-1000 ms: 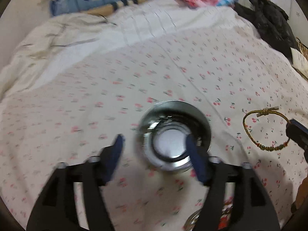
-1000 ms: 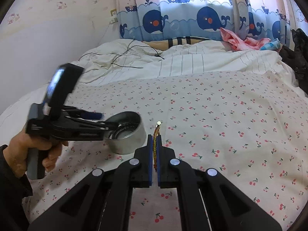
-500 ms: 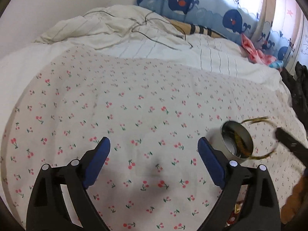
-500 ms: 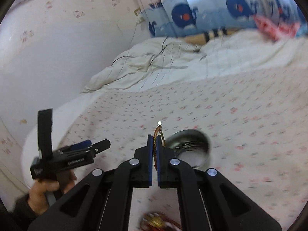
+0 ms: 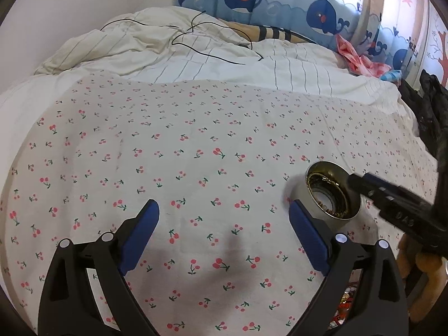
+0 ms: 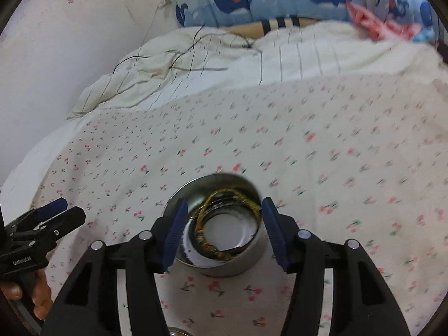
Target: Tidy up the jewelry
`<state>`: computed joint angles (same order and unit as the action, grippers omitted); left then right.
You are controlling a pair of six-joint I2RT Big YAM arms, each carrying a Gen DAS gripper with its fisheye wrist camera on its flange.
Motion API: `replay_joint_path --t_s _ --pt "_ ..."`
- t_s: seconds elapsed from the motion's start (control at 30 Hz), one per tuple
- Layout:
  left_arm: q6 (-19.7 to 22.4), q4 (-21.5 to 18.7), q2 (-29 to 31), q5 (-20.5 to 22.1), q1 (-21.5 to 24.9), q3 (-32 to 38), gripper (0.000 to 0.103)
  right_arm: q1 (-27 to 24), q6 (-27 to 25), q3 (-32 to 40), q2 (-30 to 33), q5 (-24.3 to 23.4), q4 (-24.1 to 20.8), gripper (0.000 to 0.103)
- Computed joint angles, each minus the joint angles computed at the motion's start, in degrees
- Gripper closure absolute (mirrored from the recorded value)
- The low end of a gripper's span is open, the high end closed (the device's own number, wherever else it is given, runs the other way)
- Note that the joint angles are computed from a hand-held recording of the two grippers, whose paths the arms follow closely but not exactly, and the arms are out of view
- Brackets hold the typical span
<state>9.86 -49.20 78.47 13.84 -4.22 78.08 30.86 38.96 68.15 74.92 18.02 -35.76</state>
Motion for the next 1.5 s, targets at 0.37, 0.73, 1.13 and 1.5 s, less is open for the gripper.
replay_joint_path --t_s 0.37,0.73,1.13,1.5 --pt "3.59 -0.45 -1.83 -1.41 -3.35 -3.13 0.012 7.81 4.68 -6.33 -9.14 10.52 -9.18 0.033" --pt "6.07 3.39 -5.89 -6.76 -7.55 -8.7 0.012 9.86 3.71 -4.29 -6.86 10.61 -14.33 0.028" --pt "4.82 0.02 -6.17 -2.93 -4.13 -8.55 0.01 10.31 -8.56 -2.74 -8.08 5.97 -22.39 0.022" --pt "7.81 -0.61 -6.05 -4.45 -6.14 -9.0 0.01 10.24 -9.95 -3.34 -4.74 6.47 -24.21 0.02"
